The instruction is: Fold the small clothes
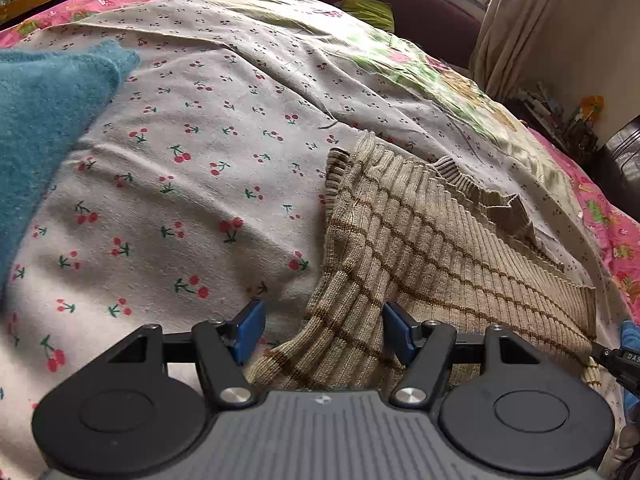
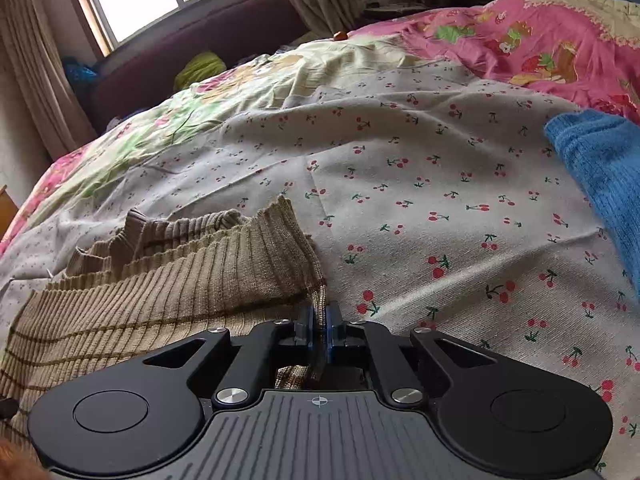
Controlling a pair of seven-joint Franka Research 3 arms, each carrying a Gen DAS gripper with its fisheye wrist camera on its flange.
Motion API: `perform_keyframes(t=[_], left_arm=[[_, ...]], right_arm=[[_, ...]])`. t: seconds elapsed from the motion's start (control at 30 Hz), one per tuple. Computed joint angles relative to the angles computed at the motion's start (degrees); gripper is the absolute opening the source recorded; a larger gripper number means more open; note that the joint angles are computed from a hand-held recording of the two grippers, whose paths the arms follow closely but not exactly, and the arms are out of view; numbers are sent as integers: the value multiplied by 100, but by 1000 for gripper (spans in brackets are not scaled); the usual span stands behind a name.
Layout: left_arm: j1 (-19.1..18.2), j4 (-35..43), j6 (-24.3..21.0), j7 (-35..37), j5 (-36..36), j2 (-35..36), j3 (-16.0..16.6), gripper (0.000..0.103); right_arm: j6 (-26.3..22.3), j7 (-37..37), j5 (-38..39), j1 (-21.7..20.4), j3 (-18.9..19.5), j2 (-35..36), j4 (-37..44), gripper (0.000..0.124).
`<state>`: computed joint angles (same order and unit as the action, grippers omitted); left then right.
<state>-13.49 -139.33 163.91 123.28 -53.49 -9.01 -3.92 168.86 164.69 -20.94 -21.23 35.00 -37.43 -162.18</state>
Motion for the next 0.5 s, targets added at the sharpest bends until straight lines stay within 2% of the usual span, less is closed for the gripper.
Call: perform_keyframes(t=[0.07, 0.13, 0.23, 0.3, 0.37, 0.4, 0.5], left_arm=[[0, -74, 65, -52, -13, -133, 3, 74], [-131, -160, 318, 128, -199, -288, 55, 74], [-560, -33, 702, 917, -921, -331, 254, 74], [-795, 218, 790, 1607, -1573, -201, 333, 74], [-815, 477, 790, 2108, -2027, 7, 233, 74], [-783, 610, 757, 2197, -2114, 152, 159, 74], [-619, 907, 735, 2160, -2141, 593, -85, 74]], right_arm=[[-71, -114, -51, 49, -62, -106, 53, 12], [-174, -86, -112, -36, 30, -238, 152, 13], [-231, 67, -377, -347, 381, -402, 365, 13], [-210, 104, -604, -593, 668, -399, 578, 13], [96, -44, -783, -700, 752, -118, 755, 13], [284, -119, -817, -755, 798, 87, 827, 13], [404, -197, -745, -972, 989, 730, 998, 12]])
